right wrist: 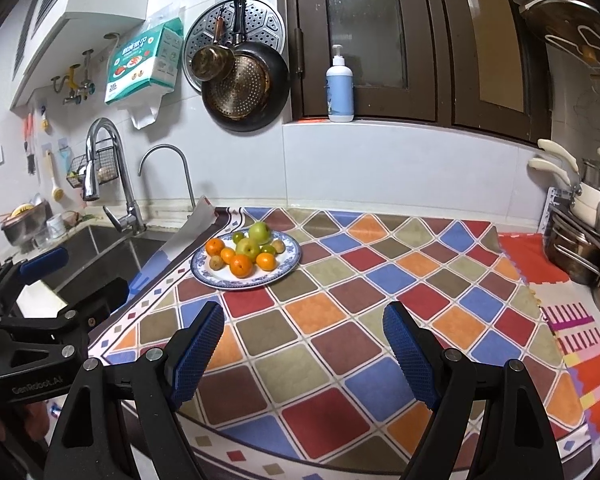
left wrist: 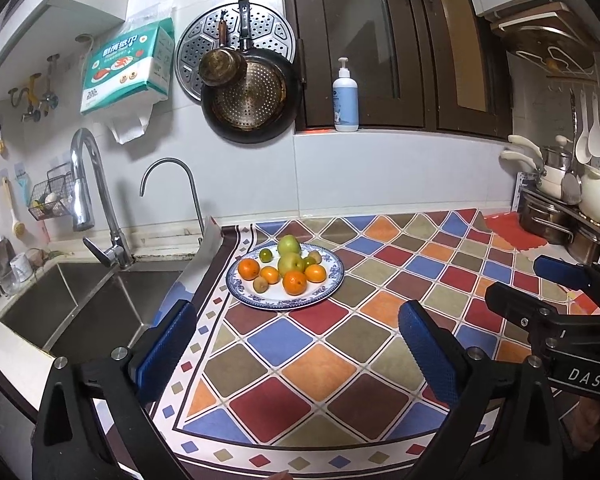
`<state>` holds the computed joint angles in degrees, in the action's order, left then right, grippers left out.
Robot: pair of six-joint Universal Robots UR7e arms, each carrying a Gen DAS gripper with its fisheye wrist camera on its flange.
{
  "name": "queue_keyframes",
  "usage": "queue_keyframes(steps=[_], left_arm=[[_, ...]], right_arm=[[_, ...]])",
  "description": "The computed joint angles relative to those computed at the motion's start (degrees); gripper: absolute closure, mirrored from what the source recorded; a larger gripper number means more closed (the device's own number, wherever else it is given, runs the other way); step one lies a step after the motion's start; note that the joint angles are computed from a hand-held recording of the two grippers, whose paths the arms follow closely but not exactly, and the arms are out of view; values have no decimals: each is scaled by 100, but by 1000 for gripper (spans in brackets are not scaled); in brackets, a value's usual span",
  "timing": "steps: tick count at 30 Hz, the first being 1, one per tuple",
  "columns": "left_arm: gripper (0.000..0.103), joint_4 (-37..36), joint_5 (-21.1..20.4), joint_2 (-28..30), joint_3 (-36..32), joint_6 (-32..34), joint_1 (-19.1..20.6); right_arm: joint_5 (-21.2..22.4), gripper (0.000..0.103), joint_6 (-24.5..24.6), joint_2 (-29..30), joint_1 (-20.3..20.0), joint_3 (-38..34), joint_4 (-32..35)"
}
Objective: Organize fruits
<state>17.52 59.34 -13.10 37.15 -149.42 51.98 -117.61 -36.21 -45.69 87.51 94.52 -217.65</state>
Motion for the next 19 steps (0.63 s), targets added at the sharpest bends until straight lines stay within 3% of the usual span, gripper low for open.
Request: queue_keyframes(steps=[19], left_arm=[[0, -143, -82, -216, 448, -156, -66]], right_arm=[[21, 21, -13, -132, -11, 272, -103]])
